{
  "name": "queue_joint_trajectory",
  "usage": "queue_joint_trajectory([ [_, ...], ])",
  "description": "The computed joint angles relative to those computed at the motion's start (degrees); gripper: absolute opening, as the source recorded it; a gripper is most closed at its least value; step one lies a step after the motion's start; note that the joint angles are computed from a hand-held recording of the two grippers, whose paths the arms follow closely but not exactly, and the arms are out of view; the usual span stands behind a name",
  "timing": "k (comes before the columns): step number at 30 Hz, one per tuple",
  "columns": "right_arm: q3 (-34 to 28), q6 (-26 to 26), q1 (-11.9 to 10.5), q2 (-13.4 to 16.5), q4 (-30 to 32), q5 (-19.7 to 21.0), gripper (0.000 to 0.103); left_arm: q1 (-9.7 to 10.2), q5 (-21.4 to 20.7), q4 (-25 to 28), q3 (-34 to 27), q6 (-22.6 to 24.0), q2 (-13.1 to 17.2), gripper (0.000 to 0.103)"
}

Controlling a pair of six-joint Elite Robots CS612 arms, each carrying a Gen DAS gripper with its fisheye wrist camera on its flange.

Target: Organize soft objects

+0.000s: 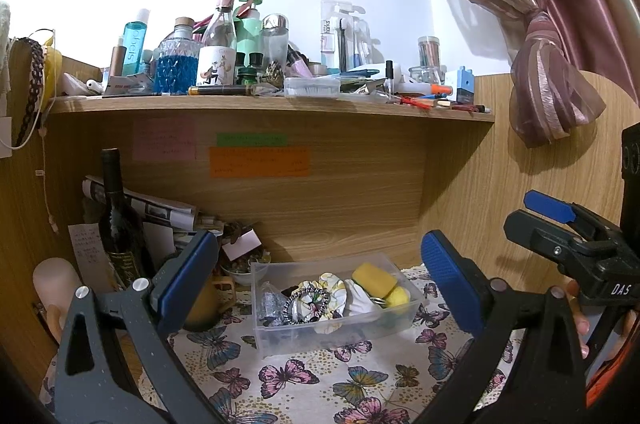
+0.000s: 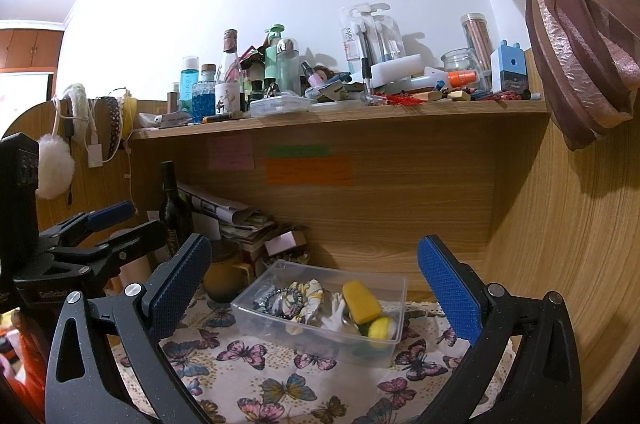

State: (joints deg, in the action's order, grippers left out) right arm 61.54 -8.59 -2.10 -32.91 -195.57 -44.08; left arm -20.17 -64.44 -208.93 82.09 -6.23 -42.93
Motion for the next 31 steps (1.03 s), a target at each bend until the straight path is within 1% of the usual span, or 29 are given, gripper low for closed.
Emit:
queue_joint_trajectory([
  [9,0.3,-0.2,0.1,-0.2,0.0,-0.1,0.103,-0.18,0.4,0.2,-0.1,-0.1,0.0,0.103],
  [17,0.5,-0.3,0.1,-0.2,0.0,-0.1,0.103,0.09,-0.7,0.6,0.0,-1.3,0.0,0.103],
  [21,0.4,-0.4,0.1,-0.2,0.2,0.0,0.103,0.04,-0.4,0.8,-0.1,-1.7,0.1,0.103],
  [31,0.5,-0.7,0.2,-0.2,1.2,0.0,0.103,0.27,-1.1,1.5,-0.1,-2.1,0.1,0.103],
])
